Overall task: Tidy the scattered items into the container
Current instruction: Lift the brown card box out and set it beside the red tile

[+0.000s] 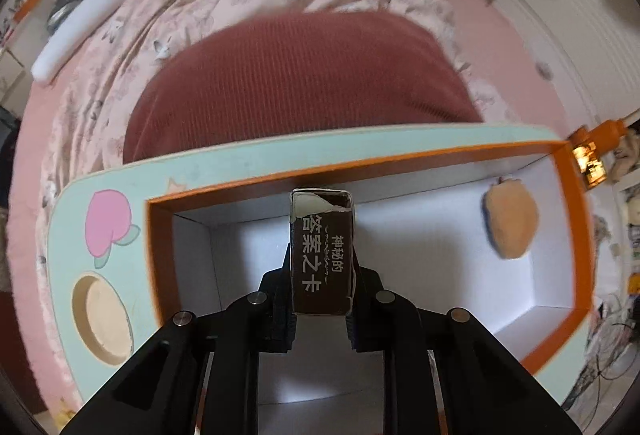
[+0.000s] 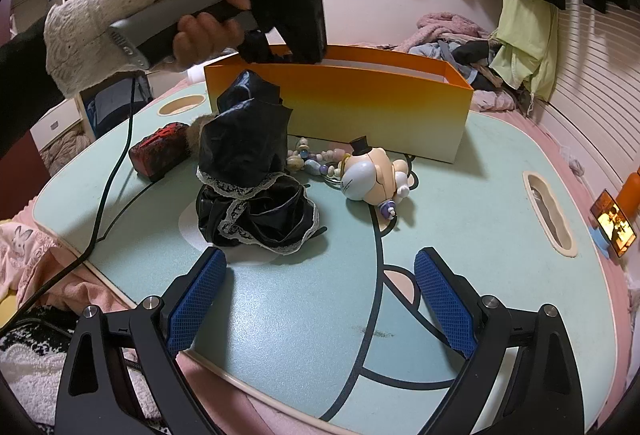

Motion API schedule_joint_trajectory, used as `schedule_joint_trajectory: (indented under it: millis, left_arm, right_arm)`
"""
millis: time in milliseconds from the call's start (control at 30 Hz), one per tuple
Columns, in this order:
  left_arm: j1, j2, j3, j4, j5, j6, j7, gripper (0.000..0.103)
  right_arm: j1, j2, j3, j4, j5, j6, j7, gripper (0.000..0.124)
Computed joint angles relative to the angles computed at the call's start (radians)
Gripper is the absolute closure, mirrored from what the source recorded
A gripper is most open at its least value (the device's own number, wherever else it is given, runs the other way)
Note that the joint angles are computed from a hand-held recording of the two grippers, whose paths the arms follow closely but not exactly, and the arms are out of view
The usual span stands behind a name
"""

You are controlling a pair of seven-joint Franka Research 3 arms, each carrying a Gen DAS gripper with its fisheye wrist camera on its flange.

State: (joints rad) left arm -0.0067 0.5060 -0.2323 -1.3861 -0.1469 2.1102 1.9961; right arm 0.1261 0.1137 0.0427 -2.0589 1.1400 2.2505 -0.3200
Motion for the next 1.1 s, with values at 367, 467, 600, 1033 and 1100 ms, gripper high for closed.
schedule_joint_trajectory:
  millis: [367,467,600,1033,1100]
  left_arm:
    - [0.096,-0.087,-0.029,-0.027,-0.227,-0.046,0.152,0.085]
    - [0.108,-0.123,-0.025,-0.062,-0.273,-0.049,0.2,0.085]
    - [0.141,-0.203,-0.021,-0.162,-0.381,-0.079,0.318,0.085]
    - [0.14,-0.477,0.131,-0.612,-0.634,-0.082,0.731,0.085]
    - [0.135,-0.5,0.15,-0.665,-0.673,-0.057,0.77,0.085]
  right_arm:
    - [-0.001,0.001,0.0,0.002,-0.002,-0.003,-0.002,0.029]
    - [-0.002,0.002,0.001,0.002,-0.003,-0.005,-0.002,0.029]
    - [-0.003,0.003,0.0,0.004,-0.004,-0.008,-0.003,0.029]
    - [-0.003,0.002,0.0,0.005,-0.013,-0.016,-0.004,0.029]
    - [-0.003,0.002,0.0,0.007,-0.017,-0.015,-0.001,0.029]
